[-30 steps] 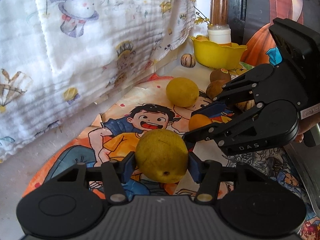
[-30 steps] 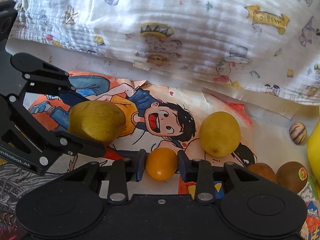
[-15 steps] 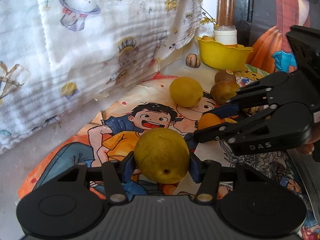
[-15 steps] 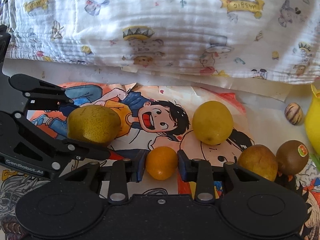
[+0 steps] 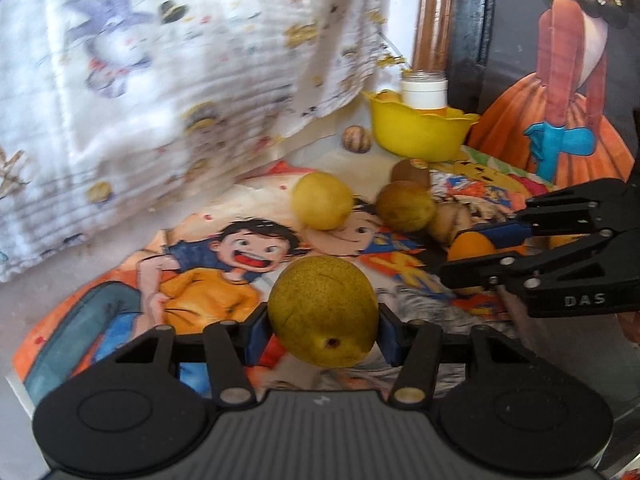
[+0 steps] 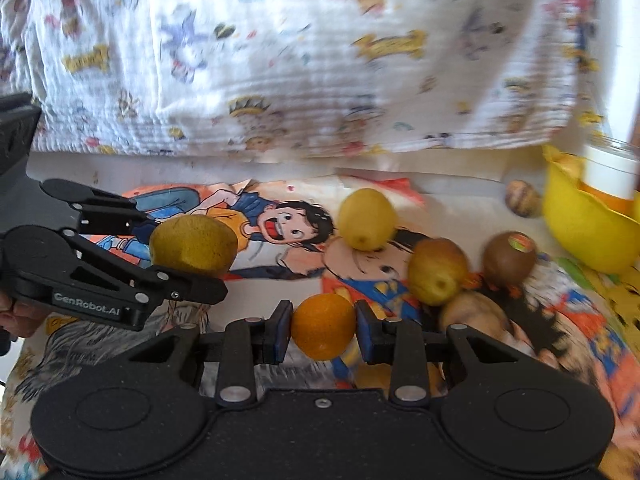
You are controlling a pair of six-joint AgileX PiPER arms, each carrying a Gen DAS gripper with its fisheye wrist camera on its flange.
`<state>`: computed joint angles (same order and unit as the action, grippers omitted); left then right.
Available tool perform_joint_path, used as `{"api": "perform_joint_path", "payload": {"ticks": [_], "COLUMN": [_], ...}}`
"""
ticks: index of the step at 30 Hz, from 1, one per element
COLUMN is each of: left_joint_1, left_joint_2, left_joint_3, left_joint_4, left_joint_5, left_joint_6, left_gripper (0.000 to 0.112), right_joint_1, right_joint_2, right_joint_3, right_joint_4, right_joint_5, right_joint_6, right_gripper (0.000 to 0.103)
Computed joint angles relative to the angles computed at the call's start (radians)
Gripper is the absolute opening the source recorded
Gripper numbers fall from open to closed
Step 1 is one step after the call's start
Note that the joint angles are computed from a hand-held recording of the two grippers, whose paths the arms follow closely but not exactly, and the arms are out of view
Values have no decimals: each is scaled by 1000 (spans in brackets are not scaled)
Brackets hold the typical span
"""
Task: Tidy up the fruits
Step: 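Carry the pear to the tray with the left tool while the right tool drops the orange there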
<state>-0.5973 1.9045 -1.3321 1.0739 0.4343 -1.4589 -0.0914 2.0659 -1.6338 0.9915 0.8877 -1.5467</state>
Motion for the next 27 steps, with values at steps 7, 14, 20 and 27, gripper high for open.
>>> {"api": "perform_joint_path", "payload": {"ticks": [7, 14, 20, 27], "left_joint_1": [-83, -157, -189, -191], "left_joint_2": [52, 171, 301, 466], "left_joint_3": [-110, -311, -513, -790], "left_joint_4": [-46, -153, -298, -453], "left_joint_5": [22, 60, 102, 204], "left_joint_6": [31, 128, 264, 430], "left_gripper": [58, 58, 58, 58], "right_joint_1": [-182, -327, -388, -396], "right_joint_2": [-96, -95, -55, 14], "right_joint_3": [135, 176, 187, 167], "right_joint_4": [87, 141, 208, 285], "right_joint_5": [31, 19, -21, -72], "right_joint_6": [-145, -251, -329, -388], "right_gripper": [35, 35, 35, 35]}}
